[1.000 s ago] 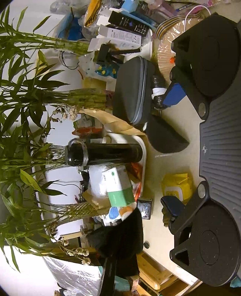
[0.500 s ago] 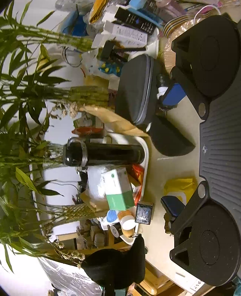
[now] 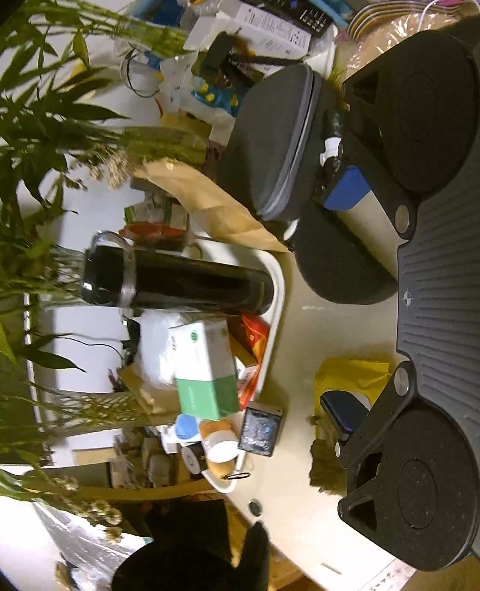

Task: Organize soft objects
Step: 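Lift the black cushion with the left tool while the right tool grasps the black foam sponge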

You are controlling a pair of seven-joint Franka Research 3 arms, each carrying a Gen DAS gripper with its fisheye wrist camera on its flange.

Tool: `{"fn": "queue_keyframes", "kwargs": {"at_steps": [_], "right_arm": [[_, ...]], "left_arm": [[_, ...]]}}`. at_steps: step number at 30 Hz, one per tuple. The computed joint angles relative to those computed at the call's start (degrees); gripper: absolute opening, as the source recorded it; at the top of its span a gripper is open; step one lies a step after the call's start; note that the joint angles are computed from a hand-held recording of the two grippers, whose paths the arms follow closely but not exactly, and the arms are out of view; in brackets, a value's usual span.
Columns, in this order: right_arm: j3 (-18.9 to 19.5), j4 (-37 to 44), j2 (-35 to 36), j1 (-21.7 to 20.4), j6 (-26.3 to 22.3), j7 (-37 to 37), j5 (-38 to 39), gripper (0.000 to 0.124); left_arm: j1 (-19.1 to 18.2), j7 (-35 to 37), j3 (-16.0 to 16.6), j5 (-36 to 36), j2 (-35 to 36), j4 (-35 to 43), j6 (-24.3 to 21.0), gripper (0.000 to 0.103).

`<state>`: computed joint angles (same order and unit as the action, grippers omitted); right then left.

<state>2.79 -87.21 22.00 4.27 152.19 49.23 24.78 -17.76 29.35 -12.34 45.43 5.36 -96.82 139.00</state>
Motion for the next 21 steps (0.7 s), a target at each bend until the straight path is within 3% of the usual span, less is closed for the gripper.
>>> {"fn": "queue_keyframes", "kwargs": {"at_steps": [10, 21], "right_arm": [[-2.86, 10.17, 9.18, 1.86, -6.01, 9.64, -7.94, 0.103], [-3.14, 17.99, 16.43, 2.25, -7.13, 15.32, -11.66, 0.102]], "left_arm": [[0.44, -0.85, -0.39, -0.32, -1.59, -2.18, 2.07, 0.012], [0.62, 0.3, -0.4, -1.58, -1.03, -1.88, 2.53, 0.012]]}}
